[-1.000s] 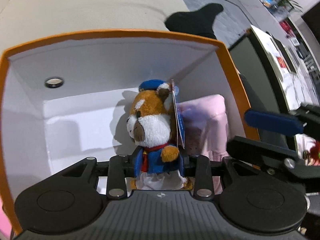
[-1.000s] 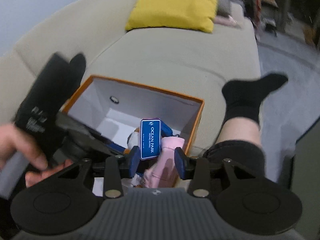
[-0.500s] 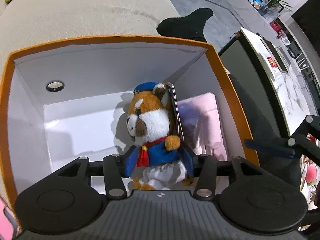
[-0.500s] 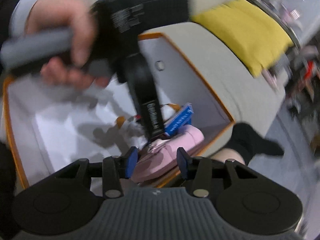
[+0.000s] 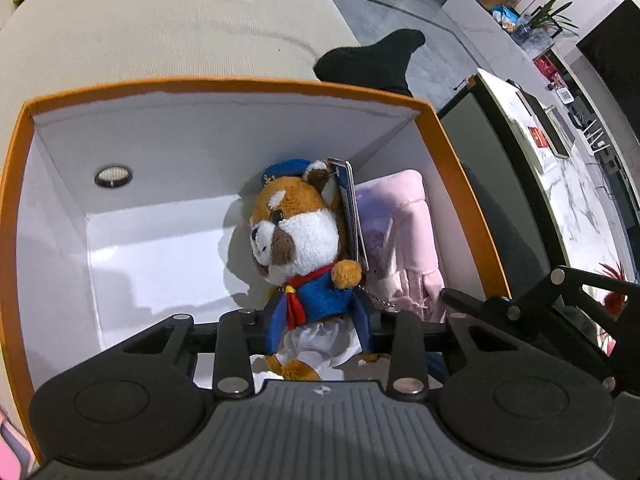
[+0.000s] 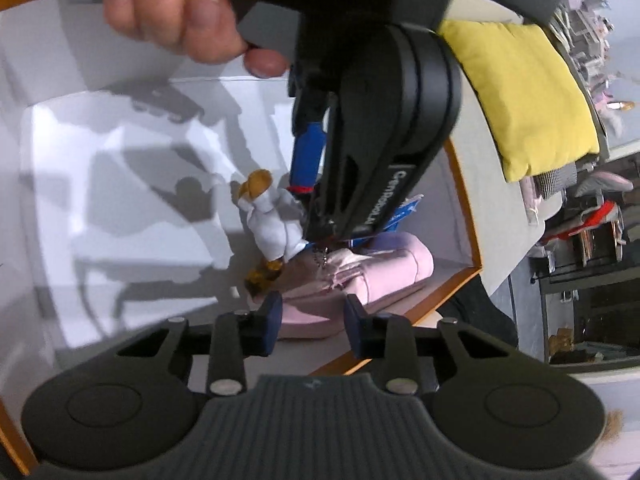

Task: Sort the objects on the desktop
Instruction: 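Lower and release plush fox with left tool while right tool releases pouch inside, then move both tools back from the box to the item pile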

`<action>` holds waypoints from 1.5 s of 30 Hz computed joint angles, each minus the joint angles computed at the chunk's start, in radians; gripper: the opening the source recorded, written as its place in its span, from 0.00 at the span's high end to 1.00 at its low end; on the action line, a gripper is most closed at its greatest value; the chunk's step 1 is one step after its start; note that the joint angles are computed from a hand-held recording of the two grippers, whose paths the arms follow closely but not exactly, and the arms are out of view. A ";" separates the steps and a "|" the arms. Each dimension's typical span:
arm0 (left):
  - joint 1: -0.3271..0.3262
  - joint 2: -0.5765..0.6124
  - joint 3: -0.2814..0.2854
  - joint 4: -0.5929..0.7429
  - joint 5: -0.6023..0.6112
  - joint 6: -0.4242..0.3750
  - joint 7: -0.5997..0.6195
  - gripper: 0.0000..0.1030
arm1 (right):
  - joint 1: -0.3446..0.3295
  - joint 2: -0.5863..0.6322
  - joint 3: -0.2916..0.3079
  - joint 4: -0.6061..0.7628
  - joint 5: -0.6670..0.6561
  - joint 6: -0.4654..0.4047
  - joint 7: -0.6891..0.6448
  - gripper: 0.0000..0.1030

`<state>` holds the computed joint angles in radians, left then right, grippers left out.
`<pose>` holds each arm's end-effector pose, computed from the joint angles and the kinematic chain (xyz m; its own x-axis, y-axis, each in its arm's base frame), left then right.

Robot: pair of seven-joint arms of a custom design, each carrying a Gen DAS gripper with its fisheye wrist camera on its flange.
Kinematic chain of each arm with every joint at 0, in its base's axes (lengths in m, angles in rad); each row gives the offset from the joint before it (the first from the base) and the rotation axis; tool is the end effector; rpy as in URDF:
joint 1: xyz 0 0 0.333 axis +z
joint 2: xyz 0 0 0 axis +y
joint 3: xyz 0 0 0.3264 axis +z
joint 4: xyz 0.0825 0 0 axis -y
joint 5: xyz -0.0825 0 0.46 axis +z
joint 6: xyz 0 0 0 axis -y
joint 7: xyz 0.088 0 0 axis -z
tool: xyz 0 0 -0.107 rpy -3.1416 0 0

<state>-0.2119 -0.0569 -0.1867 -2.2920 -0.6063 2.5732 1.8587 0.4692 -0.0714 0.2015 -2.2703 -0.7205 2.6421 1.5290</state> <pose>0.5506 -0.2219 0.3704 -0.2718 -0.8926 0.3597 -0.9309 0.1491 -0.3335 0.4601 0.3877 0.3956 0.7760 -0.3021 0.5536 -0.2136 -0.9518 -0.2200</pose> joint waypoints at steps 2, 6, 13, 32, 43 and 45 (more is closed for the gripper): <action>0.001 0.014 0.001 0.016 -0.005 -0.006 0.001 0.61 | -0.006 0.007 -0.005 0.006 -0.007 0.011 0.021 0.67; 0.006 0.028 -0.004 0.029 -0.002 -0.016 0.005 0.61 | -0.014 0.024 -0.008 0.007 -0.072 0.048 0.113 0.66; 0.003 0.007 -0.010 0.008 0.027 0.015 -0.011 0.56 | -0.008 0.001 -0.005 -0.014 -0.087 0.062 0.141 0.63; -0.027 -0.607 0.084 -0.409 0.150 0.113 -0.084 0.52 | 0.168 -0.186 -0.056 -0.169 0.836 0.347 -0.086 0.42; 0.126 -0.949 0.099 -0.628 0.401 -0.070 -0.374 0.52 | 0.294 -0.030 -0.035 -0.037 0.969 0.393 -0.261 0.35; 0.130 -0.989 0.121 -0.663 0.411 -0.091 -0.396 0.52 | 0.271 -0.005 0.000 -0.008 0.932 0.367 -0.265 0.37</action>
<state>-0.0815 -1.0457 -0.0659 -2.9546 -0.1950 2.4819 1.4632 0.7405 -0.0766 0.2010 -2.2784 0.2118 3.0088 1.2643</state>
